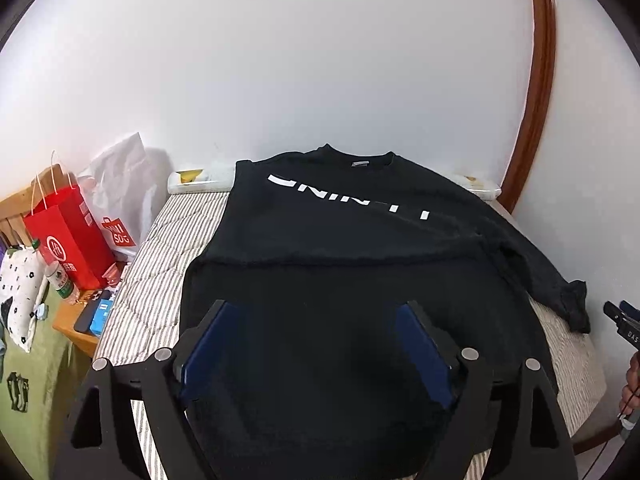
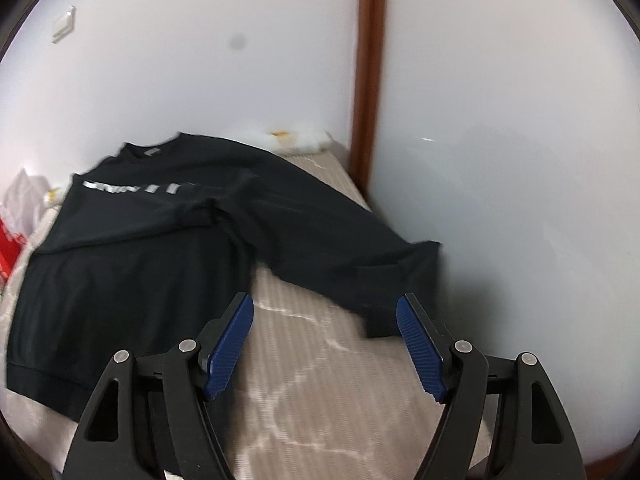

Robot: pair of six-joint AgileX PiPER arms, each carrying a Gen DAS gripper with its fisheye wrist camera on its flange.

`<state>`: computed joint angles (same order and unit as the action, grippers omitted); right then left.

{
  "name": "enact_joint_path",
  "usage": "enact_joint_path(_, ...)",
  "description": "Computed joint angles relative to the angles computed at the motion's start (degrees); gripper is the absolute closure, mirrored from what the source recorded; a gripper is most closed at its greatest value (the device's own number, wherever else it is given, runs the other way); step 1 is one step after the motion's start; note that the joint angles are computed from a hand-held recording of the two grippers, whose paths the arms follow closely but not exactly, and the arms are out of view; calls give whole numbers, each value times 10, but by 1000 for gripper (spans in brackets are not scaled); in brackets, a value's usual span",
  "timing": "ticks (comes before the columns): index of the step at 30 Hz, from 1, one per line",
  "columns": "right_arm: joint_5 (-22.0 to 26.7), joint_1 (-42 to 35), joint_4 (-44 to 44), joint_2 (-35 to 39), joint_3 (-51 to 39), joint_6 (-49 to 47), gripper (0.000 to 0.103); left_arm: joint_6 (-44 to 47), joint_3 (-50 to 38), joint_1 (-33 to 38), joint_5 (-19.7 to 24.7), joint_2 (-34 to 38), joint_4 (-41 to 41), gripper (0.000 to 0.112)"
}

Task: Fold small clothes
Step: 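Grasp the other sleeve cuff with the right gripper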

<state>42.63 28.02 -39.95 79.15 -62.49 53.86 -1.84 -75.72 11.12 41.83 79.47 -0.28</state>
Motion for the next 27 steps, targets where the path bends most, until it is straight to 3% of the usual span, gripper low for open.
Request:
enact_joint_path(4, -52, -76, 17, -5, 44, -36, 28, -19, -4, -6, -12, 19, 11, 28)
enact_joint_path(12, -185, -230, 143, 52, 81, -178, 28, -81, -1, -31, -43, 55, 36, 28)
enact_joint_path(16, -219, -242, 186, 96, 67, -233, 28, -108, -4, -35, -54, 79, 33, 28)
enact_joint_path(21, -203, -205, 103, 173, 14, -164, 28, -125, -24, -37, -43, 112, 44, 28)
enact_joint_path(23, -163, -191, 64, 211, -22, -119, 37, -125, -29, -34, -39, 119, 51, 28)
enact_joint_path(24, -170, -187, 41, 210, -19, -95, 42, -120, -30, -31, -40, 120, 49, 28)
enact_joint_path(26, -179, -172, -34, 195, -2, -34, 64, -98, -30, -17, -41, 122, 31, 28)
enact_joint_path(27, -186, -167, -59, 180, 9, -22, 82, -88, -30, -10, -42, 122, 21, 28)
